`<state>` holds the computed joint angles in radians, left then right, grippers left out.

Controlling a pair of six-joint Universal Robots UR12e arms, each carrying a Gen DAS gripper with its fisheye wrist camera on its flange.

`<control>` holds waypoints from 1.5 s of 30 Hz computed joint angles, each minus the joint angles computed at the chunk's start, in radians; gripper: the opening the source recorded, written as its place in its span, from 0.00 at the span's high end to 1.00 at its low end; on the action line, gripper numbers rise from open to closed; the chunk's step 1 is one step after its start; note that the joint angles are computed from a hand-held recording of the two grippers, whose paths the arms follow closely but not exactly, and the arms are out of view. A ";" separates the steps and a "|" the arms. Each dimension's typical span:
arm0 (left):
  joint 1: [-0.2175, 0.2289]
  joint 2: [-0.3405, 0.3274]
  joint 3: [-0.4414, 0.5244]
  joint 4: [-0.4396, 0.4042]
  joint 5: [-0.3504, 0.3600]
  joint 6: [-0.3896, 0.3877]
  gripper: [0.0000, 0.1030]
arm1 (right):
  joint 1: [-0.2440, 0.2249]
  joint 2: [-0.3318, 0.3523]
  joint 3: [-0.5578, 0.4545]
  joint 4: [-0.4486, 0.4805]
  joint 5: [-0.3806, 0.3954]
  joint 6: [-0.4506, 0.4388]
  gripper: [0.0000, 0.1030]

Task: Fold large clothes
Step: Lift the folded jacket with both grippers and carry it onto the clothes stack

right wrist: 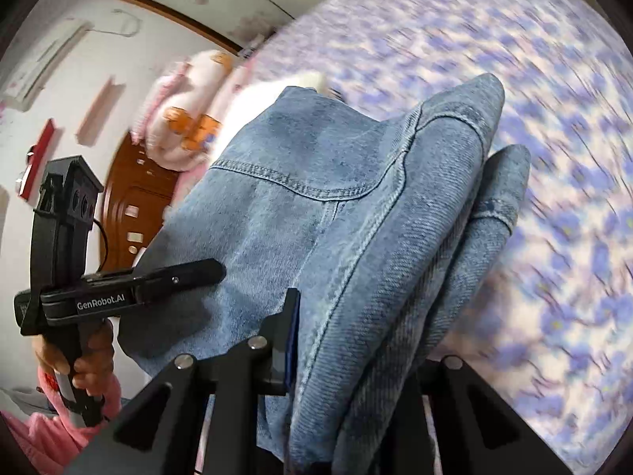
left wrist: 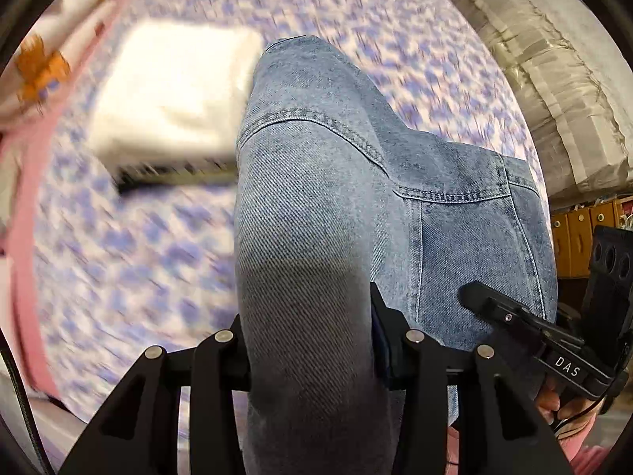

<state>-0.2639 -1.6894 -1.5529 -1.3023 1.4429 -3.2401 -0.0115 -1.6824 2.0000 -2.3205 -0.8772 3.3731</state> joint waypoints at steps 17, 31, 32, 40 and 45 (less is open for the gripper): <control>0.243 -0.100 0.115 0.422 -0.014 0.211 0.59 | 0.172 0.403 -0.394 -0.477 -0.073 0.150 0.83; 0.350 -0.293 0.013 0.624 -0.122 0.099 0.49 | 0.200 0.703 -0.498 -0.509 -0.021 0.153 0.82; 0.361 -0.291 0.005 0.620 -0.165 0.085 0.48 | 0.191 0.711 -0.486 -0.567 0.017 0.163 0.82; 0.377 -0.293 -0.022 0.651 -0.239 0.056 0.43 | 0.184 0.712 -0.476 -0.587 0.051 0.109 0.80; 0.361 -0.259 -0.048 0.681 -0.205 0.084 0.43 | 0.189 0.688 -0.490 -0.490 0.003 0.107 0.74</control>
<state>0.0967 -1.9482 -1.6013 -0.6211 1.2377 -3.1557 0.1777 -0.9946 1.5105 -2.8106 -0.8745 3.4801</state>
